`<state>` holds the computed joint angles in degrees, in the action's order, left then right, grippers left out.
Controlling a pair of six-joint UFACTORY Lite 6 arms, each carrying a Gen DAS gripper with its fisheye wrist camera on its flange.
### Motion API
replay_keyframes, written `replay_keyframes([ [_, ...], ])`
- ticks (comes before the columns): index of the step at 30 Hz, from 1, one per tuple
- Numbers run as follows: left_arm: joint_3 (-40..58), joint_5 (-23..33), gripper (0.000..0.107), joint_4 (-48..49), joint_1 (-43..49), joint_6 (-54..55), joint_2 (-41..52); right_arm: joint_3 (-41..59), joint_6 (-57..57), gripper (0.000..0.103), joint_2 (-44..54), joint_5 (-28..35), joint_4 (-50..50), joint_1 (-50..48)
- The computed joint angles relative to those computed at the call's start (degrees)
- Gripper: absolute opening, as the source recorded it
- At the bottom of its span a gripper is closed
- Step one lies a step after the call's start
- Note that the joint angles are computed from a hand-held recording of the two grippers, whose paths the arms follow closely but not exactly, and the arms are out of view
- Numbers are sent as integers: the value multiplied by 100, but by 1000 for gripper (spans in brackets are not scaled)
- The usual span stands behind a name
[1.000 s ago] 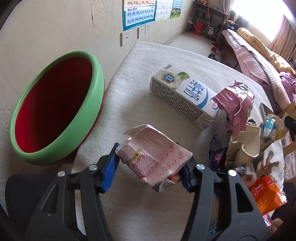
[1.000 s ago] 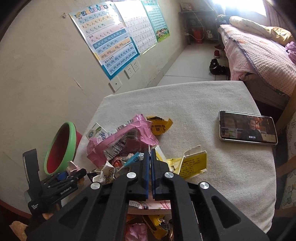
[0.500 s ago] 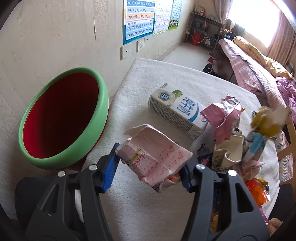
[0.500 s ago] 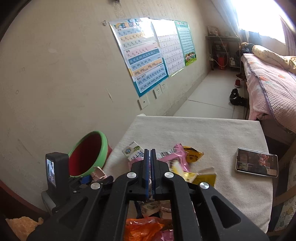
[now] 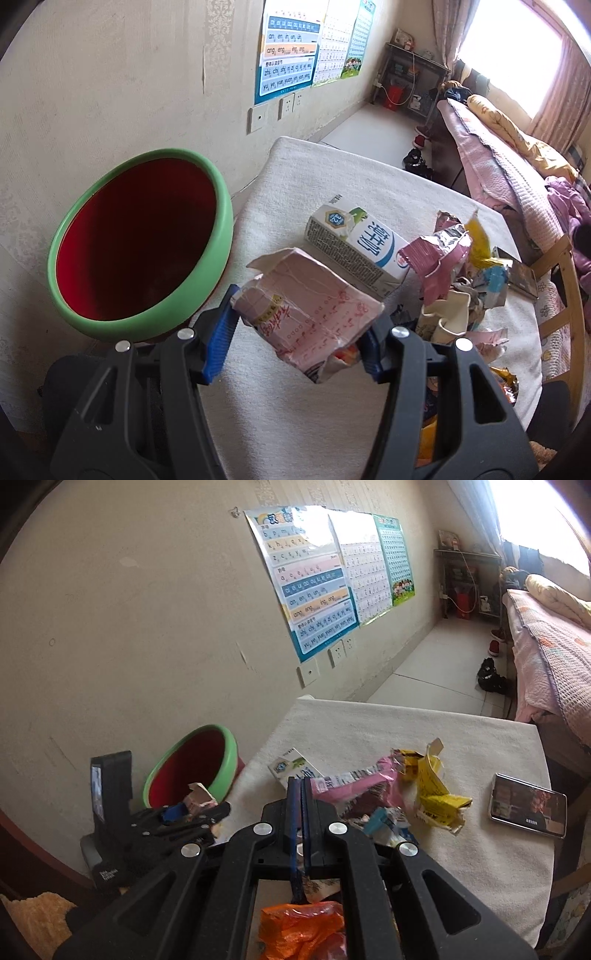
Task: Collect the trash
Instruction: 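Grasp the yellow wrapper with the right tool while the left tool holds the pink paper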
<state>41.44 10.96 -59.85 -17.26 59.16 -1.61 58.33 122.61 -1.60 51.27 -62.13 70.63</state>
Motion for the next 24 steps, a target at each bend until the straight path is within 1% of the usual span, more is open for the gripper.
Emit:
replay_keyframes([
  [2, 5, 37, 55, -76, 38, 77, 13, -433, 394, 20, -245, 77, 107, 63],
  [3, -3, 39, 55, -96, 33, 95, 11, -628, 616, 36, -352, 143, 156, 110],
  [4, 0, 50, 55, -99, 30, 101, 12, -814, 805, 47, -467, 251, 208, 128],
  [6, -8, 41, 55, -260, 10, 285, 45, -1087, 822, 51, -646, 343, 296, -5],
  [8, -29, 22, 55, -472, 1, 528, 88, -1320, 572, 52, -758, 304, 413, -308],
  [12, -5, -31, 55, -537, -6, 599, 216, -1915, -65, 53, -898, -395, 598, -1467],
  [14, 25, -60, 55, -598, 15, 649, 297, -1965, -791, 54, -617, -1010, 779, -2224],
  [16, 47, -62, 55, -618, 37, 665, 370, -1963, -1403, 54, -244, -1502, 873, -2780],
  [17, 55, -72, 55, -610, 36, 658, 399, -1922, -1637, 55, -26, -1645, 900, -2927],
  [19, 40, -98, 55, -636, 27, 700, 429, -1771, -2119, 61, 402, -1824, 941, -3135],
  [21, 58, -126, 55, -587, -3, 665, 486, -1623, -2503, 61, 733, -1887, 1030, -3212],
  [22, 71, -147, 55, -517, -32, 600, 517, -1606, -2646, 60, 834, -1970, 1069, -3248],
  [24, 94, -180, 55, -395, -78, 491, 559, -1607, -2712, 48, 920, -2093, 1074, -3246],
])
